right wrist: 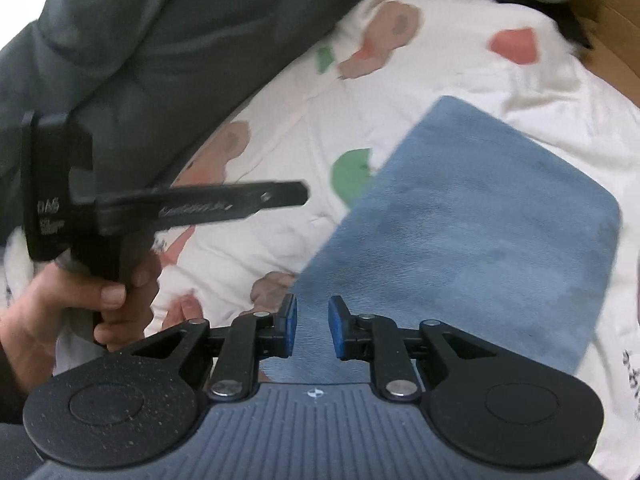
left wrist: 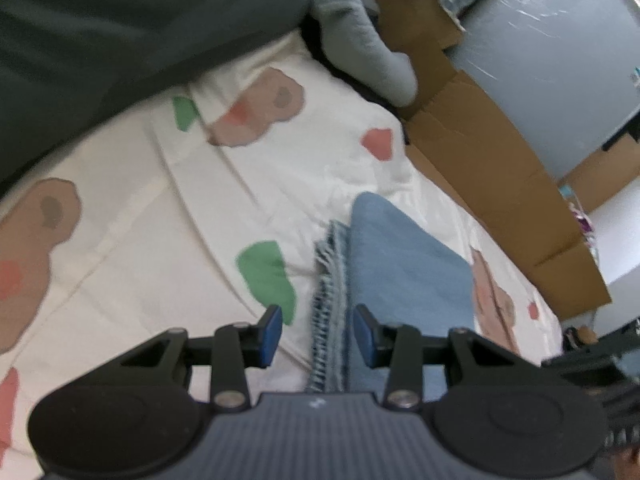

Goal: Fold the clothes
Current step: 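Open the right tool and release the jeans corner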

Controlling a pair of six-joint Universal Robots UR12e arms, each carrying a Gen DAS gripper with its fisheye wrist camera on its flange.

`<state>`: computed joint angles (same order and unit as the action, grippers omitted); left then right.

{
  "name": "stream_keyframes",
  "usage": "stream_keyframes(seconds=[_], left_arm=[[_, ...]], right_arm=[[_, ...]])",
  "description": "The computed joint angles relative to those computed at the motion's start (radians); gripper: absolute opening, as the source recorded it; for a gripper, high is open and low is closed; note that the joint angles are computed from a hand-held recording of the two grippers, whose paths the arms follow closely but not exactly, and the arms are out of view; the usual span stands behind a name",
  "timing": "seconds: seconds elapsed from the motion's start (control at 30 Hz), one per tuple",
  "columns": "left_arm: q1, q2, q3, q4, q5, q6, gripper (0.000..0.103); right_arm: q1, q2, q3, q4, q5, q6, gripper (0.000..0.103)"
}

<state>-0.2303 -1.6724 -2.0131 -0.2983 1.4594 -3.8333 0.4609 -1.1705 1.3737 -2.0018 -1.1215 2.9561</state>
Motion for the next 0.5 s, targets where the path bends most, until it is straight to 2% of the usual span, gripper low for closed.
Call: stream_keyframes(seconds=[0.33, 0.43, 0.5], left_arm=[[-0.02, -0.064, 0.04, 0.03, -0.058, 0.05, 0.04], [-0.018, -0.084, 0.044, 0.052, -0.082, 0.043, 0.039], [-0.017, -0.098, 0.052, 0.042, -0.085, 0.035, 0.031]], right_arm=[[-0.054, -0.019, 0.08, -0.208, -0.15, 0.137, 0.025], [-0.065, -0.016, 0.094, -0.268, -0.192, 0.172, 0.032], [-0.075, -0.012, 0.108, -0.303, -0.201, 0.187, 0.036]])
